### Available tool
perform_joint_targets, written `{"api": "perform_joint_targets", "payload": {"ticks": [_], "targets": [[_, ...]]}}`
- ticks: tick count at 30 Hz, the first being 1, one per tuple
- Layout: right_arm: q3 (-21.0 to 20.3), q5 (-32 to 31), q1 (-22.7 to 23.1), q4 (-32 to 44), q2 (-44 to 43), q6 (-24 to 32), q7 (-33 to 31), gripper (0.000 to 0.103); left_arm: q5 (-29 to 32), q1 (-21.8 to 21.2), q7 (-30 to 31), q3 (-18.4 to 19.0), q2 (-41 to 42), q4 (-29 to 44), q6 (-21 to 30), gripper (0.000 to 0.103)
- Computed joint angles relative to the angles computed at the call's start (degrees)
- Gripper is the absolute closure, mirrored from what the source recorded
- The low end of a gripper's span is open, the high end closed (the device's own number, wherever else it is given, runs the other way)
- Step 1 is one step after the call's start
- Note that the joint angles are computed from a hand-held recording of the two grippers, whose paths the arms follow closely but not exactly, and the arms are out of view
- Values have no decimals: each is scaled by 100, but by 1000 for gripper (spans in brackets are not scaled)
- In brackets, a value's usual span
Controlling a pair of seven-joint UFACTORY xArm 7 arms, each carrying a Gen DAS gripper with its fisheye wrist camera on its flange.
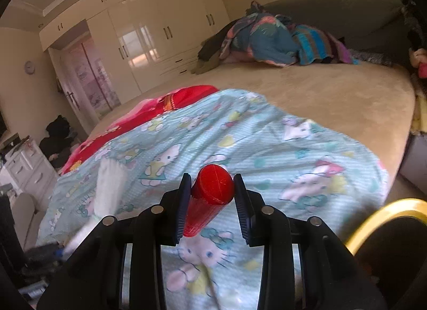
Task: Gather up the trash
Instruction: 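Carry the white foam net and red cylinder over the bin with both tools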
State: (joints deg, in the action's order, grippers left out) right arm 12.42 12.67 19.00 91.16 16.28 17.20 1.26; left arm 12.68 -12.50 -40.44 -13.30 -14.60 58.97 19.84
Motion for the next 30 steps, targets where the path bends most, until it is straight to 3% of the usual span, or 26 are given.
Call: {"api": "perform_joint_targets", "payload": {"ticks": [11, 30], "targets": [[-269, 69, -247, -1393, -1274, -404, 11, 72, 292, -214, -2, -207, 225, 471, 43, 89], [-641, -305, -494, -2492, -2393, -492, 621, 73, 599, -724, 151, -262, 693, 1114, 238, 89]]}}
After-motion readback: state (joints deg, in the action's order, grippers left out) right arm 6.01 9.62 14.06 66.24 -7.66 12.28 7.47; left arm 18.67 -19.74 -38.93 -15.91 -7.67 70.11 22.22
